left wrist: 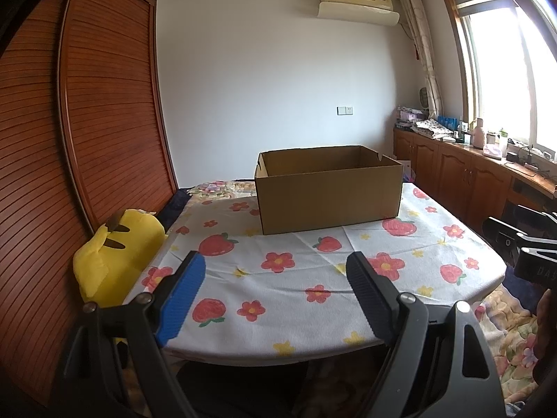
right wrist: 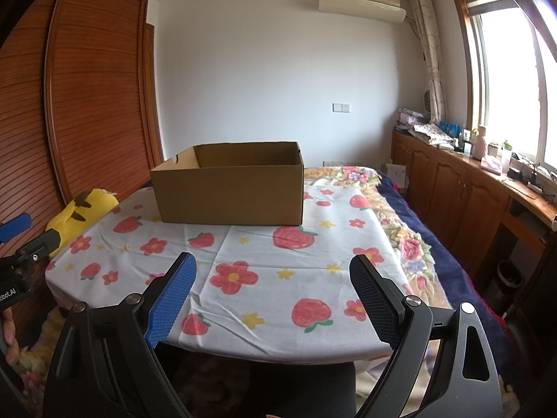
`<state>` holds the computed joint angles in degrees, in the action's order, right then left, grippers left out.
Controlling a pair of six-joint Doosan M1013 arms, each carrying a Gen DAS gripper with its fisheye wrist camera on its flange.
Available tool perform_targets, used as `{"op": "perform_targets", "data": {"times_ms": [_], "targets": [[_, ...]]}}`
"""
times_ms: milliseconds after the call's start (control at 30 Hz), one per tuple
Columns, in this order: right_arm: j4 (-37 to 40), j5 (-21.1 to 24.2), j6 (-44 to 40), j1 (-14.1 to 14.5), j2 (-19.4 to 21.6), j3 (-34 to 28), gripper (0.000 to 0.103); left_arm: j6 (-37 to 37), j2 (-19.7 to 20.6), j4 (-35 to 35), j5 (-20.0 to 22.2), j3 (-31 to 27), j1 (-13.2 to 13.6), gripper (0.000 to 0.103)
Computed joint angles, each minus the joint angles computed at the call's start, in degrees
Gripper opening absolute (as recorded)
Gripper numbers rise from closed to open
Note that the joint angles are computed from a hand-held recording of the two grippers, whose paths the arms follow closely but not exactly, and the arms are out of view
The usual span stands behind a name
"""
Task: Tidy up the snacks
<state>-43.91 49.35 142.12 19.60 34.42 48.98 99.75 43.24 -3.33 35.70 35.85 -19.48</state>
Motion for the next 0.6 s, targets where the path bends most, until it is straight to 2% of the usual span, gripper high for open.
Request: {"op": "perform_targets", "data": {"times_ms": [600], "targets": [[-0.1,-0.05,0.23,0.02,-0.11,0.21,0.092,-0.03,-0.01,0.07,-0.13,0.05,-0.03,0.084]]}}
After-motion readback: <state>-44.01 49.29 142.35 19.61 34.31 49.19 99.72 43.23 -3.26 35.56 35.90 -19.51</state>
